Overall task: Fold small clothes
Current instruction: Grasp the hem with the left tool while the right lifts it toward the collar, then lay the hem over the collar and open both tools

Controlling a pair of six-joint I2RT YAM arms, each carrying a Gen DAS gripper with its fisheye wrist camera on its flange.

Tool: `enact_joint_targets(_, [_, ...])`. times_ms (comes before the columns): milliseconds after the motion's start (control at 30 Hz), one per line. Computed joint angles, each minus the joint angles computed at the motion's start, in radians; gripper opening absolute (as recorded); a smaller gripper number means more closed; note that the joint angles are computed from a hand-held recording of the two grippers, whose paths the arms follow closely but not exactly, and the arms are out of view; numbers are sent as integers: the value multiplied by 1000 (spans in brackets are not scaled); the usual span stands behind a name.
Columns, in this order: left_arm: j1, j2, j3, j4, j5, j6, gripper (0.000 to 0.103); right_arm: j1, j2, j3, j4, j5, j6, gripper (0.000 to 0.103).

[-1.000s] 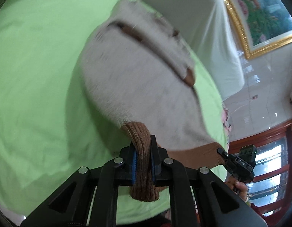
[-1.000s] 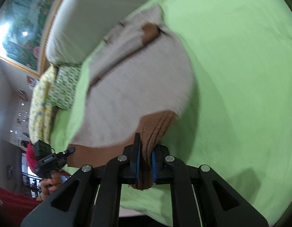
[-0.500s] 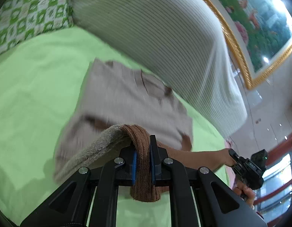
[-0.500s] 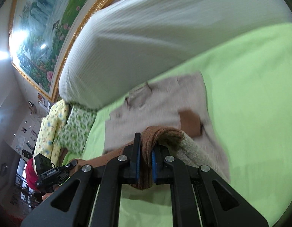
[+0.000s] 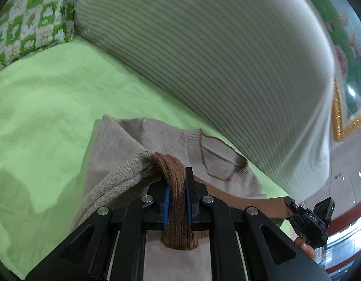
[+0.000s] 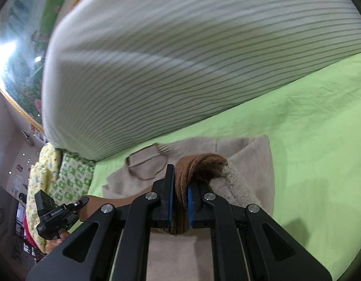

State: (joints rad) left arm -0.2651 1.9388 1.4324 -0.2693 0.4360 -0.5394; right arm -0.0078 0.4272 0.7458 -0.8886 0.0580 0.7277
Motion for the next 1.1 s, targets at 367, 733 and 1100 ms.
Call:
enact_joint_targets(367, [-16, 268, 296, -150, -73, 8, 17, -304, 263, -50, 151, -175, -126, 18])
enact_joint_targets(733, [-10, 97, 156, -100, -209, 64, 40, -288, 171, -5, 99, -73, -78, 59])
enact_joint_targets(1100, [-65, -82, -53, -95, -114, 138, 49, -9, 50, 40, -67, 118, 36, 59])
